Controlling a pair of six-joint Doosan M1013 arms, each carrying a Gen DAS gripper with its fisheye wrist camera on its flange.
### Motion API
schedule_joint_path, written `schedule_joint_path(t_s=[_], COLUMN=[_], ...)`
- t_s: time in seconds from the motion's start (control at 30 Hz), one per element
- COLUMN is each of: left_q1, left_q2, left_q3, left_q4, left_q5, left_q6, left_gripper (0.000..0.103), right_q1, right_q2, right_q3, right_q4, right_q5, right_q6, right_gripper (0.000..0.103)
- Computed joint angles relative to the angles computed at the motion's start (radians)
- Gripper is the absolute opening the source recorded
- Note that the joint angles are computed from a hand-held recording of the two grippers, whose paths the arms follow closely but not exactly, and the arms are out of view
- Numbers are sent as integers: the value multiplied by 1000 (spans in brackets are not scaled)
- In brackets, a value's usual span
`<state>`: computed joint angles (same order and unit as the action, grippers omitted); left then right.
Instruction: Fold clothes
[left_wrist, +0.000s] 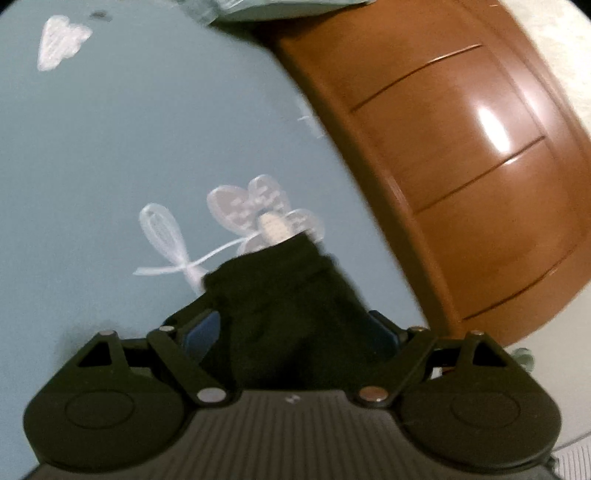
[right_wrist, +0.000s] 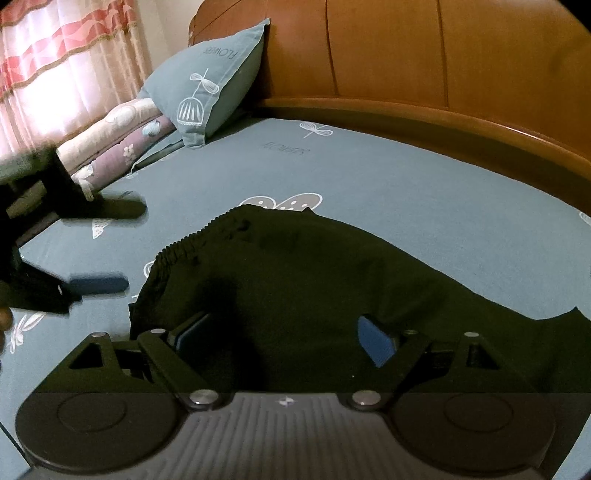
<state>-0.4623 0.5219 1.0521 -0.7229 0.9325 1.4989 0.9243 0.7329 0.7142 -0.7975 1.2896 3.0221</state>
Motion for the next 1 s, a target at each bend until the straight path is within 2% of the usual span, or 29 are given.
schedule_joint_path(t_s=[0.13,0.23,0.37,0.47,0.57,0.67,0.7,0.77,0.8,0.9,1.0], left_q1=[1,7,27,26,9,-4,-1,-4,-2,19,7], left_q2=[-2,-4,-36,-37,-20,-13,-18,-40,-48,-54,-49], left_q3=[31,38,94,105,81,68,75,89,93,114,107], left_q4=[19,97,-38,-136,-100,28,20,107,110,-83,-48], left_q5=[-29,-50,-115,-126,-93,-80,-96,-153,-171,-165,-138], left_q6=[-13,-133,-66,10,3,-65,-77,-167,-166,-56,-45], left_gripper=[85,85,85,85,85,83,83,82,82,84,84], right_q1=[-1,-2,-3,-1,-1,-1,-1,-1,-2,-2,-1], right_q2=[-1,-4,-4,3,3,0,0,-2,-3,-3,3], right_q3=[2,7,7,-7,-6,0,1,4,6,6,-5], right_q4=[1,3,3,4,4,4,4,3,3,4,5], right_q5=[-4,-8,-8,1,1,-2,-3,-6,-8,-11,-2], right_q6=[-1,-1,2,-11,-11,-7,-7,-5,-2,0,-10], right_gripper=[89,89,89,89,89,89,89,89,89,89,89])
